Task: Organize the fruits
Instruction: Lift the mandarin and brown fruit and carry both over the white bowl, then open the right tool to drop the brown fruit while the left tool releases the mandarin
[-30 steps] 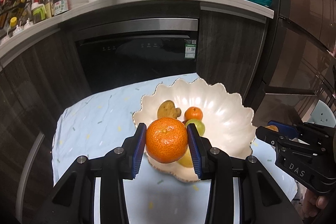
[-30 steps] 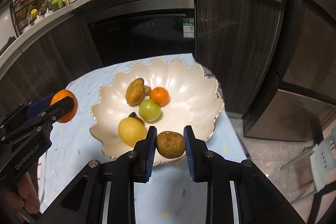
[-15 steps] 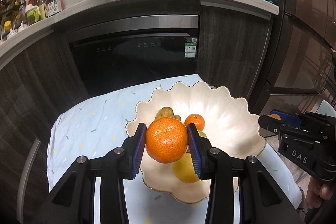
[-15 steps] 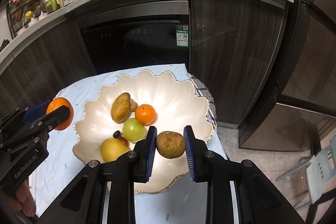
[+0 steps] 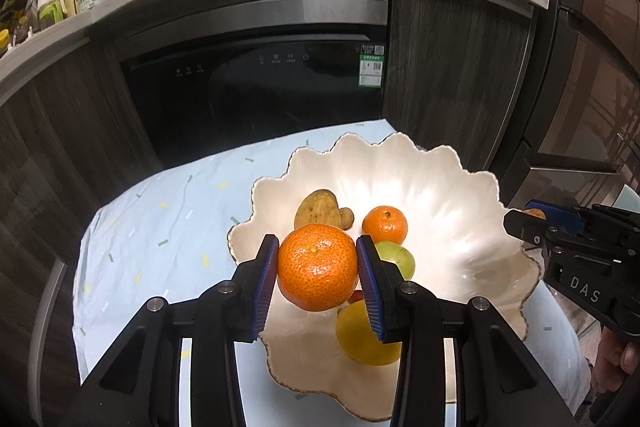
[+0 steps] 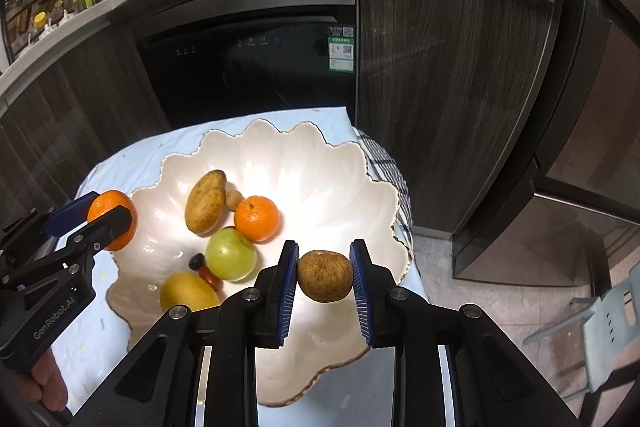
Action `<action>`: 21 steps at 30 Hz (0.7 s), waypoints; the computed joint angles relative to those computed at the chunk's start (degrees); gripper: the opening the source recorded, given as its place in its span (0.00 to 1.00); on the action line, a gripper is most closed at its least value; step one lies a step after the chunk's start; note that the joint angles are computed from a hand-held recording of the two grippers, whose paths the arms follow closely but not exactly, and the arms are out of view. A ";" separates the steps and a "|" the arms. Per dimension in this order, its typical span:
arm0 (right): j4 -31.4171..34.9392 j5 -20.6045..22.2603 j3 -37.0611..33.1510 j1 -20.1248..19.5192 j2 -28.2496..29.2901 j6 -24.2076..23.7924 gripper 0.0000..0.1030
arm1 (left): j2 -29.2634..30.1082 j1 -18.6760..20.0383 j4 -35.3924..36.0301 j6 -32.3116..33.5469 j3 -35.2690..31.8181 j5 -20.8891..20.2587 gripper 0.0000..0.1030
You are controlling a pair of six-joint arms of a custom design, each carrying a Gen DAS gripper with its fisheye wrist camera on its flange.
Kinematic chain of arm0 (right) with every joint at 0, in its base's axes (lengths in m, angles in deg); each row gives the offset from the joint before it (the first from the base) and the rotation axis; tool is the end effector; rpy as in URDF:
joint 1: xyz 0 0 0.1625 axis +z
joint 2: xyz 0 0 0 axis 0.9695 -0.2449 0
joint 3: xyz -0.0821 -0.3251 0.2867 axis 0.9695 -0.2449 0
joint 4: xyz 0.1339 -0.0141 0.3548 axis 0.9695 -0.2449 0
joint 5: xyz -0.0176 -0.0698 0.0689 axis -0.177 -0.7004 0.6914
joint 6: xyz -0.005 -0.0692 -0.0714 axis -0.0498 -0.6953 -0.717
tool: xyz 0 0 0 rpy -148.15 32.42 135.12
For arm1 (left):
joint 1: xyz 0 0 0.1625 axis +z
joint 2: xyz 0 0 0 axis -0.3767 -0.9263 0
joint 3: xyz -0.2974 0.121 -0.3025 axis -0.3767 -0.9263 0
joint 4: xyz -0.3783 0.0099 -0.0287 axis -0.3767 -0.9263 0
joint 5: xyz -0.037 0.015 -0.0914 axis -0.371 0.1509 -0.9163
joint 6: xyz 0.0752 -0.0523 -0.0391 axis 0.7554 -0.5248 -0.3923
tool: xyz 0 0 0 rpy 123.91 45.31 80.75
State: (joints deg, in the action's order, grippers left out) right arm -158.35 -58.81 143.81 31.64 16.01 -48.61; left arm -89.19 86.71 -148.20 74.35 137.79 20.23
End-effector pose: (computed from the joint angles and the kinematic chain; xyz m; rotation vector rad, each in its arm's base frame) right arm 0.2496 -0.6100 0.0407 0.0344 -2.1883 0.9348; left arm -0.1109 -0.6664 0.1785 0.9425 2.3059 -0.7193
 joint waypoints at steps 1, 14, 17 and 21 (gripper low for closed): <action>0.18 -0.02 -0.11 -0.10 0.06 0.07 0.27 | 0.14 0.09 0.23 -0.01 -0.17 0.01 0.38; 3.62 -0.17 -0.99 -1.10 0.62 1.89 0.33 | 1.72 1.05 3.48 -0.88 -1.67 1.32 0.40; 3.24 -0.55 -0.99 -0.99 0.73 2.28 0.58 | 1.80 1.16 4.36 -1.43 -1.78 2.14 0.41; 2.44 -0.99 -0.98 -0.68 0.92 1.56 0.67 | 1.72 1.13 4.48 -1.75 -1.60 2.59 0.49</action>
